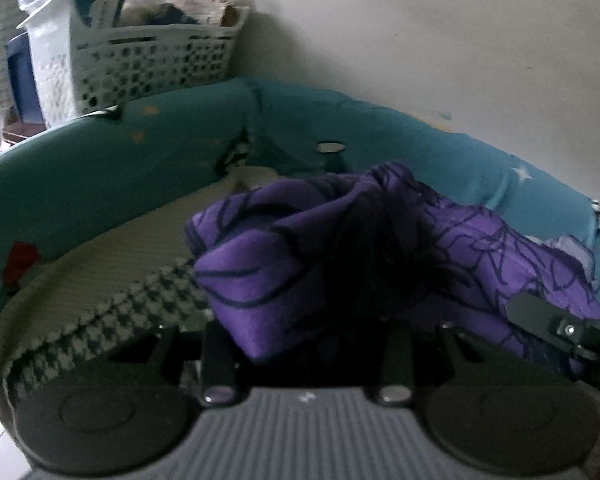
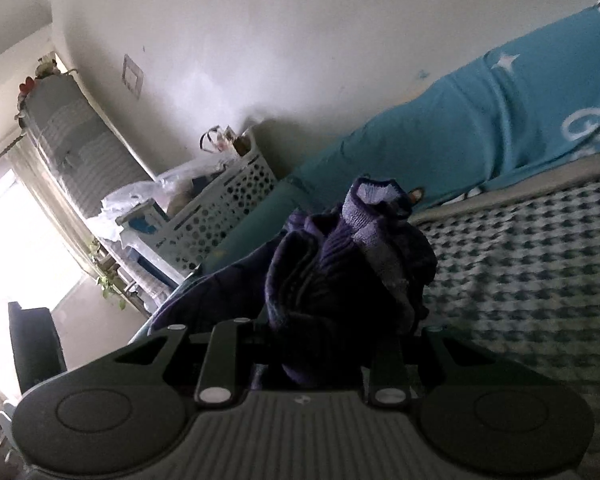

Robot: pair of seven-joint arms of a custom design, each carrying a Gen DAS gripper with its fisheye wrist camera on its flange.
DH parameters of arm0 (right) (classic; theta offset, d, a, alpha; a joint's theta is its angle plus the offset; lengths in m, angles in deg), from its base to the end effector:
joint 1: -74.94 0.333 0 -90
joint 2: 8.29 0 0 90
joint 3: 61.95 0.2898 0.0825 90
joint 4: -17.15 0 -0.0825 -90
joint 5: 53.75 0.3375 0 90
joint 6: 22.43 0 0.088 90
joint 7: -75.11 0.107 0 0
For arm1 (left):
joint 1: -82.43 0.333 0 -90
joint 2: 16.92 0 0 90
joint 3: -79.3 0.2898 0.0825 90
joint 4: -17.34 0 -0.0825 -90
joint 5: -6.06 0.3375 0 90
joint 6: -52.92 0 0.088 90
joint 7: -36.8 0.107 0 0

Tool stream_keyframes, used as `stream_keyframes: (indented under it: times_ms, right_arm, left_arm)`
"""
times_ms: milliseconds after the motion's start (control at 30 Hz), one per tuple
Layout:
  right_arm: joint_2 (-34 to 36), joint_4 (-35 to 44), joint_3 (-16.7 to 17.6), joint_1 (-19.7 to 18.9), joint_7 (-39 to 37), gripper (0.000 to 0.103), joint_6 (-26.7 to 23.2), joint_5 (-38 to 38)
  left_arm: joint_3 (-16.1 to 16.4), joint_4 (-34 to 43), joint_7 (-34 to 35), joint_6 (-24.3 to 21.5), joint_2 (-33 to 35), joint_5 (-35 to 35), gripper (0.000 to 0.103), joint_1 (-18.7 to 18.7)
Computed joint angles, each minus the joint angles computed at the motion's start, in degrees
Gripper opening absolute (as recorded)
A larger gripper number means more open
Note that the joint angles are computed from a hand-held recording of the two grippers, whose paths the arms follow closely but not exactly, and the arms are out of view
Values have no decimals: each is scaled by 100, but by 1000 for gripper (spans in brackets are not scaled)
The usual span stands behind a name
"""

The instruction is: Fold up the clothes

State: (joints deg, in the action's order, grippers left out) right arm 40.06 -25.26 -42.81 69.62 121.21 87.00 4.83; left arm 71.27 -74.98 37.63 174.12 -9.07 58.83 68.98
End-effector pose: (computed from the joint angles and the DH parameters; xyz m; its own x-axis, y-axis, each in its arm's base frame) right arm 0.7148 0.1089 0.5328 0.7136 -0.3441 -0.6102 -0.6661 -0.0635 -0.7431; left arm 0.5658 -0.1774 0.5800 0.6805 -0.7161 0.1553 -0.3660 -0.5159 -0.7745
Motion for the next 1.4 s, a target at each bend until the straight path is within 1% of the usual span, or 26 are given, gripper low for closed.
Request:
stream_keyframes:
  times_ms: [67,100,133,167,233,267,300,333,400,467,500,567,600,633,700,767,933,1033,1100,1200,1300,1333,1367,1400]
  right_arm:
    - [-114,-318,-25,103,-212,28,283,-4]
    - [-161,-459,-77,185,-290,31,447,-61]
    - [-117,-427,-184,302,-231,35,549,-228]
    - [-64,-361,-301,412,-112,36,622,-444]
    - [-160,-600,-461,523,-19,46,964,-746]
    - [-287,-874,-457,484,-88,48,1201,-746]
    - [-354,-1034,-437,419,-152,51,1344,-719]
    - [-395,-1136,-410,347,-207,51,1431,-680]
    - [-548,-1415,-377,232,-350,51,1671,-574]
    - [-719,-1668,-364,140,-533,51,1871,-466]
    - [-791,-1751,-353,96,-640,51,1920,-411]
    - [-883,-1804,-310,44,-852,44,1895,-311]
    - [-920,-1813,-287,18,-969,38,1842,-255]
    - [-1070,-1994,-253,-48,-1154,35,1765,-159]
    - [-1240,-2165,-238,-116,-1488,30,1544,6]
    - [-1387,-2333,-266,-115,-1794,29,1286,113]
    - [-1851,-3020,-471,-48,-2507,28,824,324]
    - [-2165,-3570,-648,71,-2982,28,866,411]
    - [-2242,-3734,-755,191,-3134,28,926,410]
    - [-2311,-3926,-868,361,-3257,28,1087,357]
    - [-2336,-4040,-917,424,-3422,28,1193,374]
    - [-2320,-4042,-925,437,-3461,28,1211,374]
    - [-2304,-4044,-930,448,-3500,28,1231,374]
    - [-2287,-4045,-933,457,-3535,28,1251,371]
  left_arm:
    - [40,-164,-32,48,-52,-81,35,71]
    - [53,-201,-45,52,-58,-215,35,121]
    - [66,-229,-54,54,-60,-374,37,174]
    - [80,-254,-59,54,-60,-534,40,227]
    - [114,-508,-304,269,-238,-548,46,314]
    - [105,-592,-428,283,-316,-498,52,335]
    - [80,-623,-552,204,-367,-442,55,342]
    - [65,-648,-663,140,-412,-394,57,363]
    - [30,-744,-884,169,-513,-353,59,411]
    - [-18,-889,-1217,180,-648,-219,65,442]
    - [-44,-985,-1416,214,-739,-95,67,461]
    - [-111,-1166,-1810,200,-929,209,74,508]
    - [-184,-1157,-1976,-35,-967,375,75,508]
    - [-259,-1122,-2123,-324,-988,535,77,495]
    - [-335,-1137,-2141,-563,-1046,616,77,484]
    - [-397,-1159,-2128,-766,-1106,671,77,470]
    - [-404,-1045,-1647,-735,-999,425,77,470]
    - [-391,-899,-1347,-682,-821,404,77,433]
    - [-341,-789,-1158,-632,-662,338,77,415]
    - [-193,-472,-787,-794,-275,-82,78,424]
    - [-47,-531,-874,-649,-225,-113,81,422]
    - [-11,-583,-964,-606,-244,-102,86,430]
    - [17,-631,-1058,-576,-262,-95,90,443]
    - [43,-677,-1146,-524,-278,-125,90,468]
